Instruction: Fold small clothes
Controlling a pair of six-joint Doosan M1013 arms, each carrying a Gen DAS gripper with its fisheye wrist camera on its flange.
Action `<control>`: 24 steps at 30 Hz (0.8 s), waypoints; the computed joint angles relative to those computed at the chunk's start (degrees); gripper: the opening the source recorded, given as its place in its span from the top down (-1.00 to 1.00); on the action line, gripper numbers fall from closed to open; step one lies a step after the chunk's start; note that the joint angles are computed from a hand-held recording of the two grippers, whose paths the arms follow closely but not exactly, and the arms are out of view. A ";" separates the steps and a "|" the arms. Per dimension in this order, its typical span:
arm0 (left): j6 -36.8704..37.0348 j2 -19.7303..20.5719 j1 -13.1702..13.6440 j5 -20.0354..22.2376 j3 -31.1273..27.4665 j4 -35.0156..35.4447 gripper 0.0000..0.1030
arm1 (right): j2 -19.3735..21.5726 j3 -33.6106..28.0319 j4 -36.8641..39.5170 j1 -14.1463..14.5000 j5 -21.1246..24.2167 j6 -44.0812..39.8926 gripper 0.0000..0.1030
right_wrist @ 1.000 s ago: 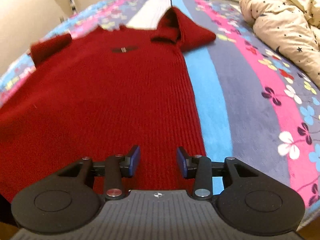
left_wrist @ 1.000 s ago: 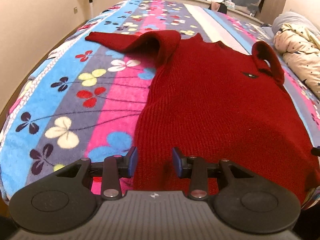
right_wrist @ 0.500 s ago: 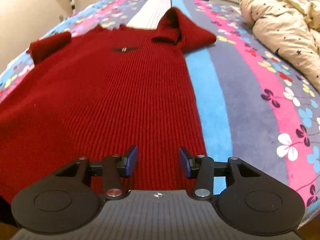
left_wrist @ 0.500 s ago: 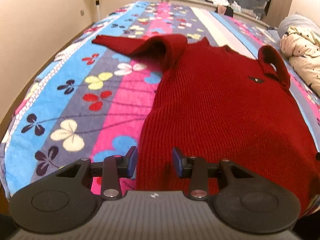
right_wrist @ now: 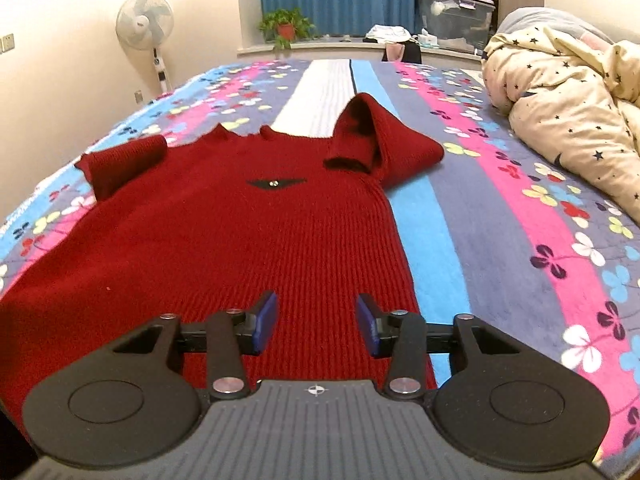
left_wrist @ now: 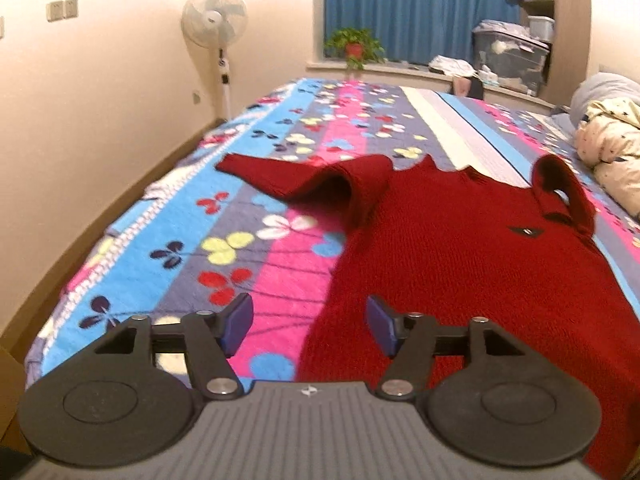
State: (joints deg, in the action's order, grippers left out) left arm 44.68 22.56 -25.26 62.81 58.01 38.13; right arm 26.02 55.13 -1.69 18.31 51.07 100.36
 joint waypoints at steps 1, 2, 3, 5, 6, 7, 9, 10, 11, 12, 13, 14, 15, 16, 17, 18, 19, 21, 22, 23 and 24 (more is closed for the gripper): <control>-0.41 0.11 -0.03 0.62 -0.22 0.22 -0.36 | 0.01 -0.03 0.29 -0.05 -0.40 0.04 0.28; -0.90 0.23 -0.09 0.82 -0.35 0.82 -0.36 | -0.06 0.05 0.34 -0.05 -0.90 0.09 0.30; -1.25 0.42 -0.16 1.36 -0.60 1.26 -0.41 | -0.11 0.11 0.33 -0.02 -1.40 0.19 0.30; -1.18 0.95 -0.23 2.22 -1.24 1.59 -0.57 | -0.31 0.37 0.06 0.06 -2.45 0.59 0.30; -1.05 1.24 -0.27 2.72 -1.58 1.81 -0.60 | -0.37 0.40 -0.17 0.11 -2.87 0.82 0.30; -0.80 1.51 -0.33 3.14 -1.91 1.96 -0.60 | -0.40 0.40 -0.27 0.15 -3.20 0.92 0.30; 0.05 1.88 -0.35 3.46 -2.32 1.83 -0.60 | -0.27 0.12 -0.03 0.13 -3.18 0.57 0.30; 0.63 2.04 -0.29 3.51 -2.40 1.56 -0.60 | -0.17 -0.04 -0.07 0.12 -2.92 0.33 0.30; 1.15 2.21 -0.27 3.64 -2.60 1.27 -0.60 | -0.06 -0.19 -0.51 0.17 -2.70 0.13 0.29; 1.51 2.35 -0.24 3.62 -2.77 0.88 -0.60 | 0.08 -0.39 -0.99 0.24 -2.39 -0.04 0.26; 1.72 2.39 -0.21 3.35 -2.77 0.49 -0.60 | 0.18 -0.52 -1.28 0.30 -2.21 -0.11 0.24; 1.82 2.40 -0.23 3.04 -2.75 0.36 -0.60 | 0.21 -0.58 -1.36 0.32 -2.19 -0.15 0.20; 1.91 2.39 -0.33 2.59 -2.69 0.45 -0.60 | 0.20 -0.57 -1.20 0.30 -2.30 -0.27 0.14; 2.13 2.42 -0.38 2.06 -2.58 0.51 -0.60 | 0.15 -0.49 -0.93 0.27 -2.51 -0.52 0.12; 2.46 2.41 -0.52 1.41 -2.51 0.72 -0.60 | 0.10 -0.41 -0.87 0.26 -2.72 -0.72 0.08; 2.53 2.32 -0.71 0.74 -2.31 1.34 -0.60 | 0.06 -0.32 -1.02 0.29 -2.94 -0.86 0.06; 2.50 2.16 -1.07 -0.27 -1.87 2.89 -0.60 | 0.02 -0.27 -1.27 0.33 -3.07 -0.87 0.05; 2.54 1.87 -1.67 -1.89 -1.15 5.76 -0.60 | -0.08 -0.07 -1.91 0.40 -3.39 -0.65 -0.01; 2.47 1.90 -1.75 -2.18 -1.22 6.10 -0.60 | -0.13 0.02 -2.18 0.44 -3.50 -0.38 -0.02; 2.26 1.96 -1.74 -2.25 -1.47 5.94 -0.60 | -0.17 0.09 -2.40 0.43 -3.62 -0.08 -0.03; 2.38 2.10 -1.52 -2.24 -1.99 4.85 -0.60 | -0.22 0.18 -2.65 0.44 -3.78 0.32 -0.03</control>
State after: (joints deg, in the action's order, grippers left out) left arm 47.07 24.65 -26.78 60.57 56.02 42.97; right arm 25.79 55.30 -4.34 18.75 47.29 100.67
